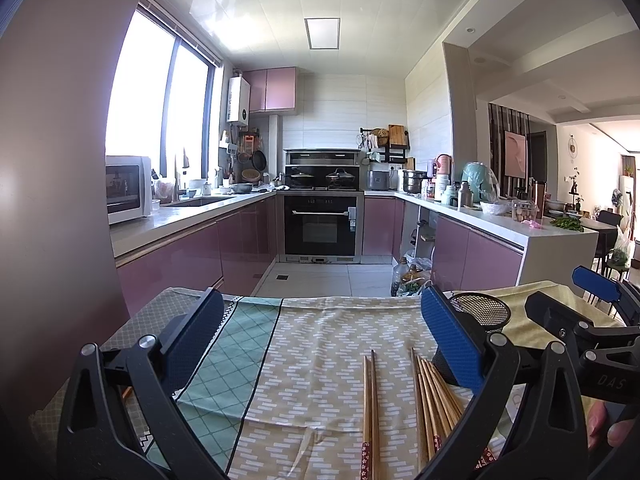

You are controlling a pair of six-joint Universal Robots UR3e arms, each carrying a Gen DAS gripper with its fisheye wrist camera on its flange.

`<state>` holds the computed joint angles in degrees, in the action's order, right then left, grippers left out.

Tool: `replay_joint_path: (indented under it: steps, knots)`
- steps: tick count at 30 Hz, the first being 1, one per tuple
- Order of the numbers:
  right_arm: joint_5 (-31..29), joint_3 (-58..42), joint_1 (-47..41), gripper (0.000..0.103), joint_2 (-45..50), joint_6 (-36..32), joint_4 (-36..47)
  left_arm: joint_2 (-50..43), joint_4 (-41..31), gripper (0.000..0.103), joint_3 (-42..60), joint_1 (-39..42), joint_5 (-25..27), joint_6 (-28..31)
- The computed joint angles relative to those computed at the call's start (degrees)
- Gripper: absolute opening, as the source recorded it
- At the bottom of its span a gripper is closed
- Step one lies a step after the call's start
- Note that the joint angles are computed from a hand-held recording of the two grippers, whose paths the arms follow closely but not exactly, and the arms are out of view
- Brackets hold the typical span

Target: Organize utensils

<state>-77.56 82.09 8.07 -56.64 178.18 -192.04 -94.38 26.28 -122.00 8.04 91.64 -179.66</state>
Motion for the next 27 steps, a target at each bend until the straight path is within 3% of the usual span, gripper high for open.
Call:
replay_joint_path:
  steps: [27]
  knots:
    - [1.92, -0.2, -0.61, 0.096, 0.56, 0.18, 0.9, -0.52, -1.59, 0.097, 0.56, 0.02, -0.49, -0.11]
